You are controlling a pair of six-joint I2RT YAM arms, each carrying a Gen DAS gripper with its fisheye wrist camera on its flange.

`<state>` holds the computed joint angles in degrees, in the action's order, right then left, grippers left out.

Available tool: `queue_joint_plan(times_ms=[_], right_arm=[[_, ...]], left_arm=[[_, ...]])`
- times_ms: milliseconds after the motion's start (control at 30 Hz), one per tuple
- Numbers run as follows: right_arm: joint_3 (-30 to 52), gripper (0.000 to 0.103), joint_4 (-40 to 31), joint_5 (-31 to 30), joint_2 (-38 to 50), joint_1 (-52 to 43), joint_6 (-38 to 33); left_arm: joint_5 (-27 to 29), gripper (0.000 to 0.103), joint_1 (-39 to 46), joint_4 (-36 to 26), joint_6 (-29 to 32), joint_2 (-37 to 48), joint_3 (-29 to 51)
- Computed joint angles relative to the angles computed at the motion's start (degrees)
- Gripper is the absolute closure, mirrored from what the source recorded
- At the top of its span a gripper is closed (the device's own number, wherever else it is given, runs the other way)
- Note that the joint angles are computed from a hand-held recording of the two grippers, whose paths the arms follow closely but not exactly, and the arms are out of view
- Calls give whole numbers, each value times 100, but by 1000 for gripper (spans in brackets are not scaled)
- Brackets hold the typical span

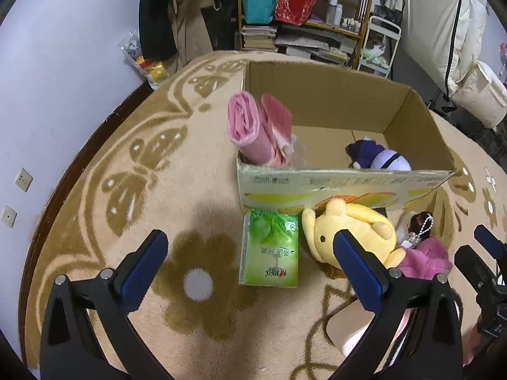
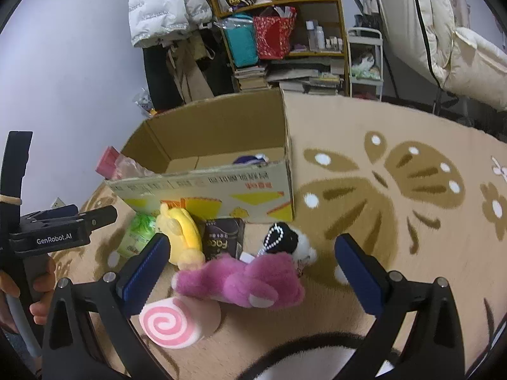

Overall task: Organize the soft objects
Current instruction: 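Withdraw both grippers from the box toward the remaining items, then grasp the green tissue pack with the left gripper while the right gripper grasps the pink plush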

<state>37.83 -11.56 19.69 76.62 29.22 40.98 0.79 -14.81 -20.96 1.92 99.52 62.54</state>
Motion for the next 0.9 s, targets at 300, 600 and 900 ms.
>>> queue_joint_plan(times_ms=[300,600,900], right_arm=[[-237,0,260,-338,406,-281,271],[-323,0,535,-651,753,-430,396],[-306,0,835,-1007,1122,-644,290]], left_arm=[[-23,0,-6,-71,-18,549,219],[-107,0,-84,-82,-14,971,377],[-101,0,-157,-71,-63,1282,500]])
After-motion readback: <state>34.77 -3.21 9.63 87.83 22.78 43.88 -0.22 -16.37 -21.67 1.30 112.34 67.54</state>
